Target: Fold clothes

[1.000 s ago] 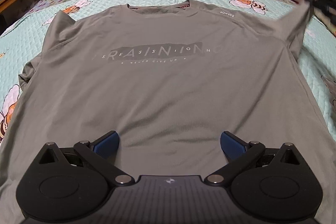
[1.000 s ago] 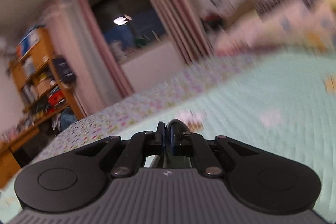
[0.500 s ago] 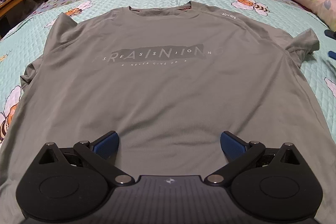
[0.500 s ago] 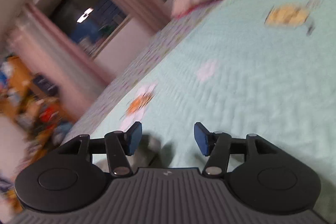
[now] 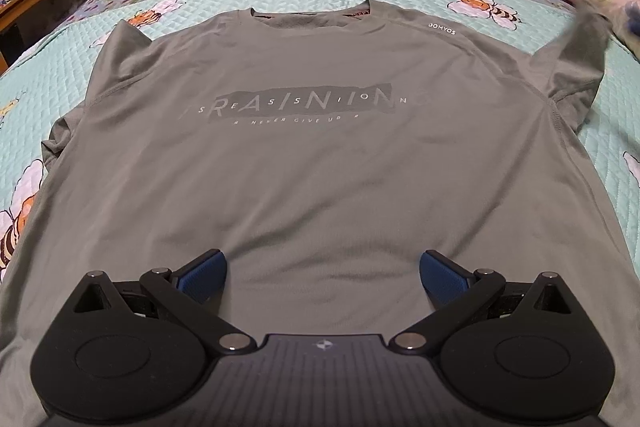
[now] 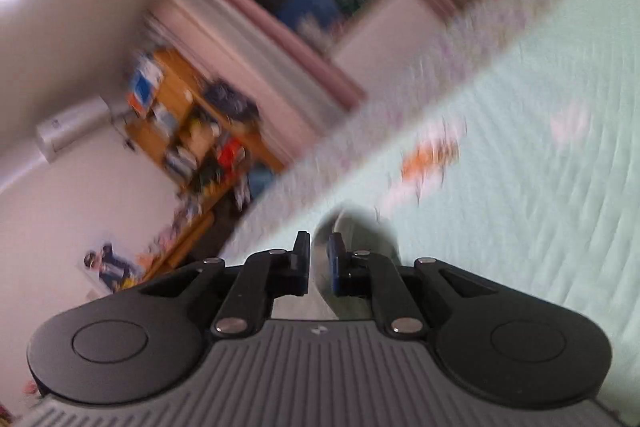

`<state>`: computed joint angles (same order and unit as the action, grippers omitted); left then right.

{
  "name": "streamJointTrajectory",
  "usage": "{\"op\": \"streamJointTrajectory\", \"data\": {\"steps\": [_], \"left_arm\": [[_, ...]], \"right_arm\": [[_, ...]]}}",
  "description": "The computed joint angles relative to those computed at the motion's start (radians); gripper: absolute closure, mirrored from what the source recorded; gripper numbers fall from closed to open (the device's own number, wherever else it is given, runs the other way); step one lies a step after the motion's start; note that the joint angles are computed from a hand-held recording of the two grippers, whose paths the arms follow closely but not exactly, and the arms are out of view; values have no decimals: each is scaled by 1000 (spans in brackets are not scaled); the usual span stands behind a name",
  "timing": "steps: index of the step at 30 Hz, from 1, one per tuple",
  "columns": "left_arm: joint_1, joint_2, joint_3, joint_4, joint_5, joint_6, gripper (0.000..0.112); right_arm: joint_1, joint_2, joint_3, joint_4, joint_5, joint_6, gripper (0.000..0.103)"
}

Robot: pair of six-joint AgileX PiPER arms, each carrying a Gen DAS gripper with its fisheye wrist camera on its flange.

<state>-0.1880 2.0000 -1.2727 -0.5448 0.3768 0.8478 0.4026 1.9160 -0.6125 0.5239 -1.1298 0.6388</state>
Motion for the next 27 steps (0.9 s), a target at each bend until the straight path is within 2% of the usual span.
{"op": "streamJointTrajectory", "data": {"steps": [3,4,5,6,8,11,13,15,16,17,18,19,20,21,27], "left_arm": [[-3,0,1,10,-5,-10,10],[-4,0,3,10,-7,-12,10],[-6,-1,3,16,-9,-20,10],[-8,-1,2,28,-11,-35,10],[-14,1,-3,61,-11,-76,10],[-20,2,-9,93,-11,-118,10],[-22,1,-6,99,-15,-126,10],[-24,-1,0,97,-24,-127,10],[-24,-2,3,93,-28,-123,10],[-24,-2,5,87,-31,-117,10],[-24,-2,7,80,-34,-110,10],[-23,-2,9,72,-36,-101,10],[-23,-3,11,63,-39,-91,10],[-22,-3,12,59,-40,-86,10],[-22,-2,6,72,-33,-96,10]], "right_arm": [[52,-55,55,167,-49,-43,92],[39,-66,65,169,-24,-32,89],[4,-77,73,130,23,-5,80],[-19,-60,66,111,48,15,61],[-35,-4,23,150,91,17,40],[-78,83,-67,77,159,36,39],[-89,127,-142,37,213,20,33],[-95,176,-243,27,288,-58,32],[-93,186,-296,61,361,-137,32],[-91,195,-351,118,440,-237,33],[-93,208,-387,151,482,-306,35],[-96,211,-401,158,499,-335,48],[-98,212,-402,146,494,-327,85],[-86,200,-379,175,450,-359,98],[87,179,-273,540,-37,-687,99]]}}
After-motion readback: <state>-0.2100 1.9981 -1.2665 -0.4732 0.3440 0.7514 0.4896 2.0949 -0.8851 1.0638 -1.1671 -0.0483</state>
